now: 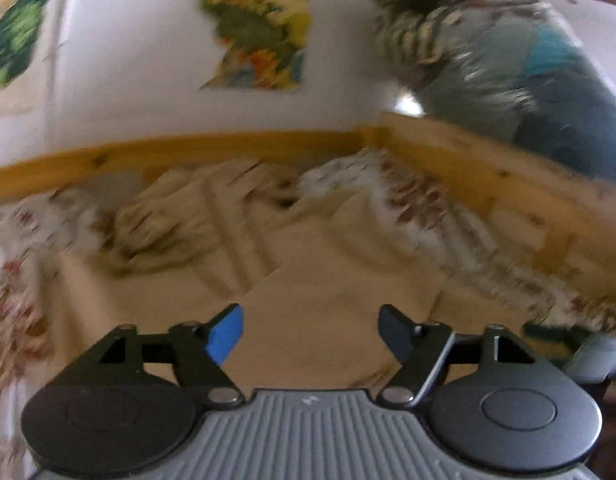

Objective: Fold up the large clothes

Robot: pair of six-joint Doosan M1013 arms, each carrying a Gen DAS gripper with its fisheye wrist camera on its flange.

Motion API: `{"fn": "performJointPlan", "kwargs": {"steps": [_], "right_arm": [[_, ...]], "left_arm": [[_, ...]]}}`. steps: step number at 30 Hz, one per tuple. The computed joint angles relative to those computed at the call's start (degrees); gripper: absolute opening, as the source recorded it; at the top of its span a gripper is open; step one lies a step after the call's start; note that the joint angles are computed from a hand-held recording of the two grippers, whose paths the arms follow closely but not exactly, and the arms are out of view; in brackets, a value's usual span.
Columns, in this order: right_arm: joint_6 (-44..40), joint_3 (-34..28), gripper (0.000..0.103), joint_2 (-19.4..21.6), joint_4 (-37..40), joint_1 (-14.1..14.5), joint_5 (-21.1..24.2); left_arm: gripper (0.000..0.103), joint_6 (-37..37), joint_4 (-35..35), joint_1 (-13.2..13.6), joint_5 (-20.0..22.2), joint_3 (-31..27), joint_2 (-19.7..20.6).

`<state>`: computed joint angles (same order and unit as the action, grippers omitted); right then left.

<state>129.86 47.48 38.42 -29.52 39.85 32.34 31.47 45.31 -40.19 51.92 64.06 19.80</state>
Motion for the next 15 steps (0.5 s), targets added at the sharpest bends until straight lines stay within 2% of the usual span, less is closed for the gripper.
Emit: {"fn": "performJointPlan", "kwargs": {"steps": [1,4,8,10,11,15], "right_arm": [[-0.08,0.03,0.101,0.01,0.75,-0.04,-0.16],[-2.24,0.24,0.100,-0.05,3.88,-0.17,-1.35],[-8.49,2.13,0.100,-0.77,9.20,-0.20,-5.84],[-14.80,2.23,0.098,-0.59,13.77,-0.18,-6.24],[-17.61,1.43,0.096,-0.12,15.32,-0.08,-5.07],[-23.48,-4.45,0.096,3.00,20.74,0.05,-2.24]], "left_arm": [[0.083,-1.14,0.49,0.07,1.65,0.89,-0.61],[0.084,-4.39,2.63,0.45,11.68,1.21,-0.56],[0.085,-9.89,2.81,2.10,18.71,3.31,-1.47],[0.090,-13.17,3.20,2.85,20.02,4.97,-2.30],[0.091,-14.85,3.57,3.24,20.02,6.08,-2.83],[0.095,-15.24,3.77,4.49,18.89,8.25,-3.66]]}}
